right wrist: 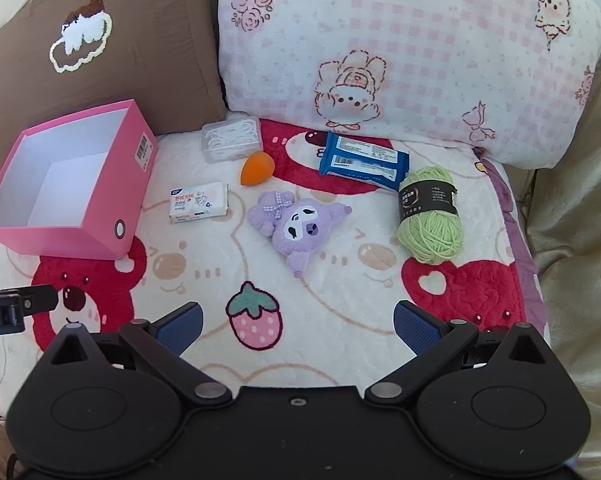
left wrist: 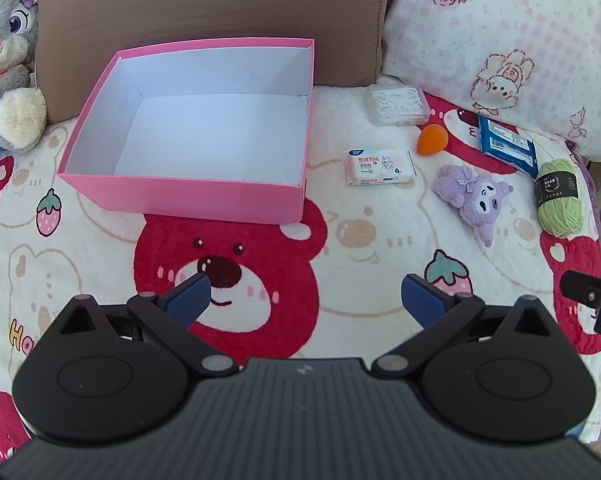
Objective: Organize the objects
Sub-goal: 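Move the right tool toward the green yarn ball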
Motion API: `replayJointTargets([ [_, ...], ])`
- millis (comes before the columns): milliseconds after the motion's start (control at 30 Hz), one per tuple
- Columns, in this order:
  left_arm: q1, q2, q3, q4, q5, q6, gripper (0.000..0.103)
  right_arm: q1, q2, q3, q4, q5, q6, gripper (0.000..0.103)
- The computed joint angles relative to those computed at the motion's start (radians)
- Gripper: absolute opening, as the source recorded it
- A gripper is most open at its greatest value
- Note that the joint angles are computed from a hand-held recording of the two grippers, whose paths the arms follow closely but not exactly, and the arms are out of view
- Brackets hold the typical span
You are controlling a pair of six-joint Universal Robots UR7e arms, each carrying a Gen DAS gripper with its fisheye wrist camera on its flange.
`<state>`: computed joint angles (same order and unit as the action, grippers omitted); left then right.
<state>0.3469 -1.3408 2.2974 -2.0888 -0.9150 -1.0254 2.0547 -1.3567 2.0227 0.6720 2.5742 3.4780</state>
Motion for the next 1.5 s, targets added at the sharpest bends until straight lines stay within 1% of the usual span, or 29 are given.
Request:
replayJointTargets([
  [467,0.001,-0.011,0.008,-0.005,-0.003,0.006,0.103,0.004,0.004,0.002,-0.007,0.015,-0.008,0.103],
  [800,-0.005,-0.021,0.013,0.001,-0.009,0.007,0.103,0.003,0.003,0.012,-0.002,0.018,0.01,0.103],
  [1000,-0.009,-0.025,0.014,-0.001,-0.016,0.017,0.103,0.017,0.006,0.01,0.002,0.024,0.017,0.103],
  [1300,-0.01,-0.032,0.01,-0.004,-0.033,0.04,0.103,0.046,0.003,0.0,0.043,0.014,0.054,0.103],
  [1400,-0.013,-0.036,0.008,-0.023,-0.051,0.046,0.103,0.071,-0.02,-0.01,0.051,0.02,0.042,0.103],
  [1433,-0.014,-0.04,0.009,-0.037,-0.058,0.054,0.103,0.081,-0.036,-0.015,0.043,0.024,0.023,0.103],
  [1500,-0.022,-0.046,0.007,-0.059,-0.065,0.08,0.101,0.096,-0.086,-0.014,0.001,0.016,-0.045,0.102],
])
